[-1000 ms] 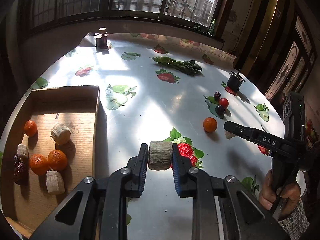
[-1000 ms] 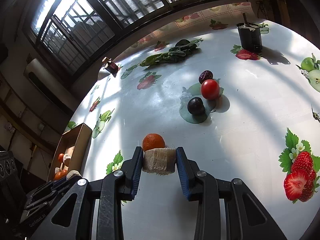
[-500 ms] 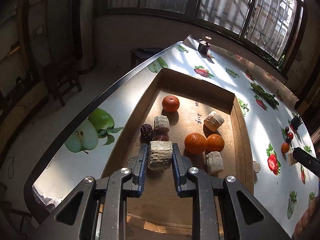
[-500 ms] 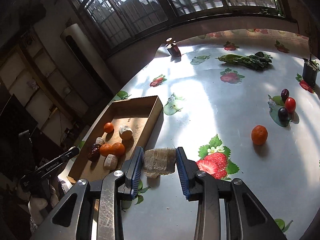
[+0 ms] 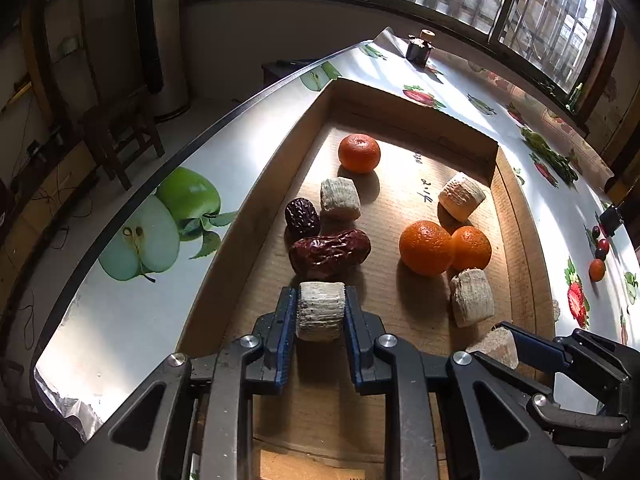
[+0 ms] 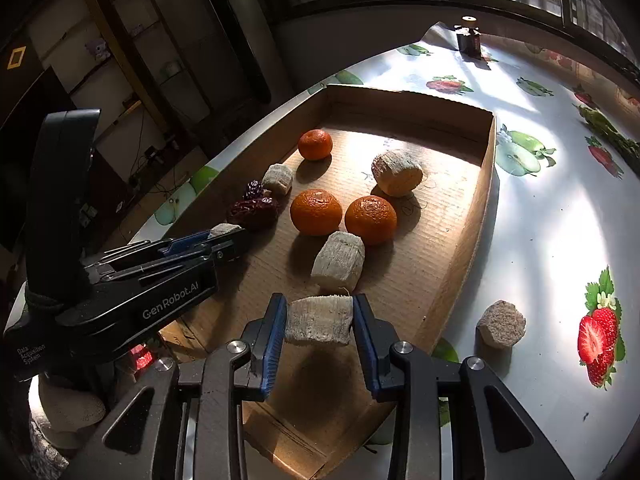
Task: Organize fruits
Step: 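Carry both cakes into the cardboard box and open both grippers, then move both open grippers back to the remaining items on the table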
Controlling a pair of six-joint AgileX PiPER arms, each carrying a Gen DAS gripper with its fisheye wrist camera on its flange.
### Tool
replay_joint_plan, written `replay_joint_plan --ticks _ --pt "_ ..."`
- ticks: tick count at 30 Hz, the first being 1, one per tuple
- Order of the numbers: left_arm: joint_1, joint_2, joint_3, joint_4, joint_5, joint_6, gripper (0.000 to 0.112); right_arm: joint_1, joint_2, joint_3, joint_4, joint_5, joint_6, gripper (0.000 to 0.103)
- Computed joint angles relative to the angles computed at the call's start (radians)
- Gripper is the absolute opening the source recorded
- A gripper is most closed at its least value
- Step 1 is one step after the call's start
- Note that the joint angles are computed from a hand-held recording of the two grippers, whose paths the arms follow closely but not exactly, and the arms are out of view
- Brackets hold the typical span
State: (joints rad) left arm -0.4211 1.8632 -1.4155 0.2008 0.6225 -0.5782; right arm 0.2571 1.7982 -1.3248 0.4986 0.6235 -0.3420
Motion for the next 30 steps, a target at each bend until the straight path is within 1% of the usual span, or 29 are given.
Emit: replay_joint_plan --ticks 2,3,4,5,6,7,8,11,13,17,18,19,21,22,23,24,25,27,29,30 --pt "0.003 0.000 -0.007 -0.003 0.013 0.000 0.023 0.015 0.020 -0.021 -0.034 0.008 0.030 0.037" --pt "0.003 -0.001 -0.009 0.003 0.015 -0.008 0.026 0.035 0.017 -0.020 -0.082 -0.007 0.068 0.037" --pt "0.004 -0.006 -0.006 0.002 0.013 -0.009 0.030 0.042 0.022 -0.025 -0.098 -0.006 0.077 0.038" --pt "0.005 -0.009 -0.007 -0.008 0.011 -0.001 0.031 0.056 0.023 -0.025 -0.129 -0.016 0.105 0.039" --pt "0.005 -0.013 -0.007 -0.010 0.016 0.001 0.036 0.067 0.022 -0.023 -0.165 -0.029 0.136 0.039" --pt "0.003 -0.018 -0.009 -0.004 0.023 -0.005 0.039 0.069 0.024 -0.024 -0.172 -0.030 0.144 0.042" --pt "0.000 -0.025 -0.008 0.006 0.024 -0.013 0.040 0.068 0.028 -0.029 -0.165 -0.021 0.145 0.044" --pt "-0.009 -0.043 -0.011 0.031 0.032 -0.030 0.044 0.071 0.013 -0.023 -0.166 -0.021 0.160 0.046" --pt "-0.014 -0.057 -0.011 0.055 0.034 -0.054 0.047 0.075 -0.020 0.004 -0.187 -0.040 0.184 0.048" --pt "-0.031 -0.086 -0.003 0.134 0.021 -0.134 0.054 0.077 -0.117 0.095 -0.240 -0.098 0.259 0.057" --pt "-0.039 -0.092 0.000 0.171 0.020 -0.172 0.059 0.068 -0.143 0.123 -0.235 -0.113 0.267 0.059" --pt "-0.048 -0.098 0.004 0.206 0.020 -0.207 0.062 0.057 -0.167 0.149 -0.222 -0.126 0.272 0.060" --pt "-0.067 -0.118 0.028 0.276 0.003 -0.278 0.063 0.028 -0.210 0.199 -0.179 -0.156 0.272 0.060" --pt "-0.082 -0.129 0.041 0.333 -0.001 -0.339 0.067 0.013 -0.232 0.227 -0.153 -0.178 0.265 0.060" --pt "-0.099 -0.136 0.051 0.389 0.004 -0.401 0.071 0.002 -0.253 0.253 -0.147 -0.208 0.275 0.060" --pt "-0.114 -0.141 0.054 0.426 0.013 -0.438 0.078 -0.005 -0.277 0.283 -0.154 -0.241 0.296 0.060" --pt "-0.127 -0.143 0.051 0.445 0.024 -0.450 0.080 -0.010 -0.297 0.308 -0.169 -0.265 0.321 0.061" --pt "-0.159 -0.137 0.032 0.485 0.064 -0.467 0.080 -0.019 -0.318 0.327 -0.208 -0.270 0.376 0.065" --pt "-0.192 -0.135 0.020 0.530 0.105 -0.499 0.081 -0.029 -0.323 0.323 -0.216 -0.246 0.389 0.066" --pt "-0.203 -0.137 0.018 0.541 0.111 -0.505 0.082 -0.034 -0.331 0.331 -0.217 -0.249 0.395 0.066"
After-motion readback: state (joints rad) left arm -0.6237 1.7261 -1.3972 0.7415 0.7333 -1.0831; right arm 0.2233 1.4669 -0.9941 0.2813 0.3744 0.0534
